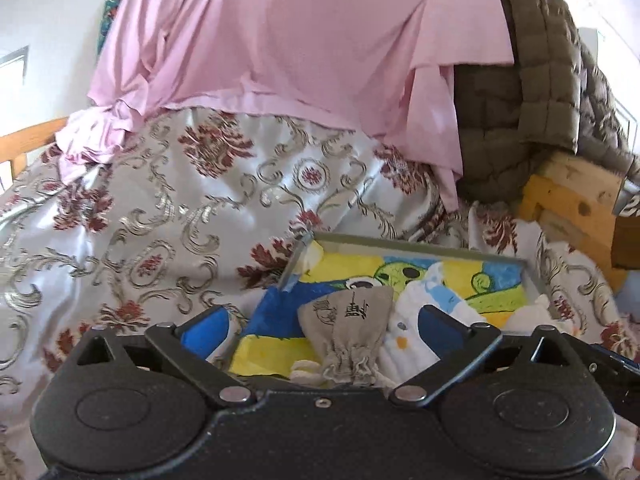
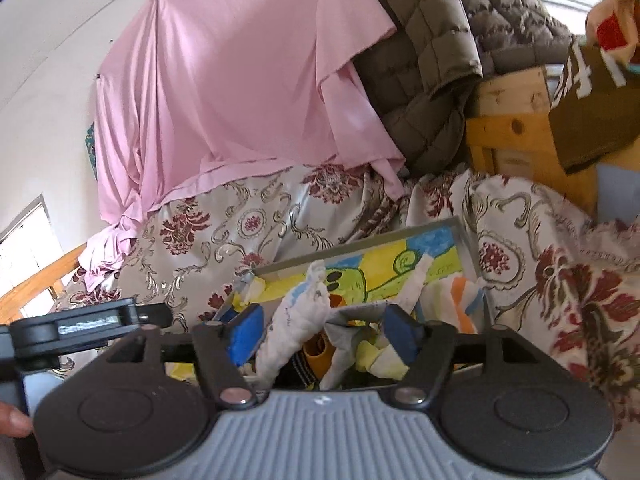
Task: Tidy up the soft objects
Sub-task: 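Lower the grey bag into the tray with the left tool while the right tool lowers the mask, then open both tools and withdraw them from the tray back over the pile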
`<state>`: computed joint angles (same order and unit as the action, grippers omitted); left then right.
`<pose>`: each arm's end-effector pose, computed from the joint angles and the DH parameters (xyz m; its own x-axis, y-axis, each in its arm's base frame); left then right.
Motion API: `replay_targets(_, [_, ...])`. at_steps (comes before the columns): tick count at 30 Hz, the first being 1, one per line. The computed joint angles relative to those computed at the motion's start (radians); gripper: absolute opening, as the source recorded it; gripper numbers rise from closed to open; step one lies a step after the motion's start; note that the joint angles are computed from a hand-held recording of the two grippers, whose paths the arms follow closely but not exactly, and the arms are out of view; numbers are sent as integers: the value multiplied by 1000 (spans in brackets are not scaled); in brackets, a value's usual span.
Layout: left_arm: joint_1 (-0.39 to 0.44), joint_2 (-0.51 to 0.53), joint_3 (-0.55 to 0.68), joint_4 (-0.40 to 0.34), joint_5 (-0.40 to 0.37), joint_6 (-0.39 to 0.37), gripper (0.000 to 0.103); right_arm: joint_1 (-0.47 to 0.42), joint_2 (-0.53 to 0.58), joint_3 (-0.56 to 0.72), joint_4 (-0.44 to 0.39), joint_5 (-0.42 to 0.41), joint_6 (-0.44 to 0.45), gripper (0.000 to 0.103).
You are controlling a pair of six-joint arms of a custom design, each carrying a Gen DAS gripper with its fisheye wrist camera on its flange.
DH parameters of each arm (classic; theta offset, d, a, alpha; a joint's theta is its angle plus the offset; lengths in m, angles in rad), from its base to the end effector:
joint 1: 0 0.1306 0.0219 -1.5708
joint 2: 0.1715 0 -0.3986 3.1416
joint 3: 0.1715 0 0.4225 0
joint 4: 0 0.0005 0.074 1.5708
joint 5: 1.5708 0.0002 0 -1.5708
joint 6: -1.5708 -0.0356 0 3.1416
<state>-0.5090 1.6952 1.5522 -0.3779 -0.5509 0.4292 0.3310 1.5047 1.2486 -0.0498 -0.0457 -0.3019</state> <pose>0.5736 -0.2993 0.3996 -0.4030 -0.1812 -0.8971 -0.1638 0.9787 -0.1241 0.5453 0.1886 0.3868 -0.3807 0.1833 -0.9064 -0.2646 0.9176 0.2967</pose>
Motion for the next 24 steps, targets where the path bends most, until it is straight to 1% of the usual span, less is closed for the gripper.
replay_targets(2, [-7,-40,-43,15,-7,2,102,7,-32,-31,20,15,-1,84])
replay_targets(4, [-16,-81,-86,26,-18,9,102,15,-64,-58,36,20,3,86])
replay_targets(7, [-39,-147,-168,71,-43,14,102,32,-106,-92,53,38,18,89])
replay_targets(12, [-77,-237,-267,95,-76,10,102,73,-188,-160,94,68,50,100])
replay_targets(15, [-100,-297,-327,115,-94,-9,102,100,-240,-203,111,85,82,103])
replay_targets(18, [-122,-346,-372,115,-113,-20,102,125,-286,-240,129,108,97,103])
replay_targets(21, [-141,-394,-418,109,-124,-34,102,152,-329,-276,141,157,92,103])
replay_targets(24, [-157,-441,-461,101,-137,-46,102,177,-365,-312,140,201,67,103])
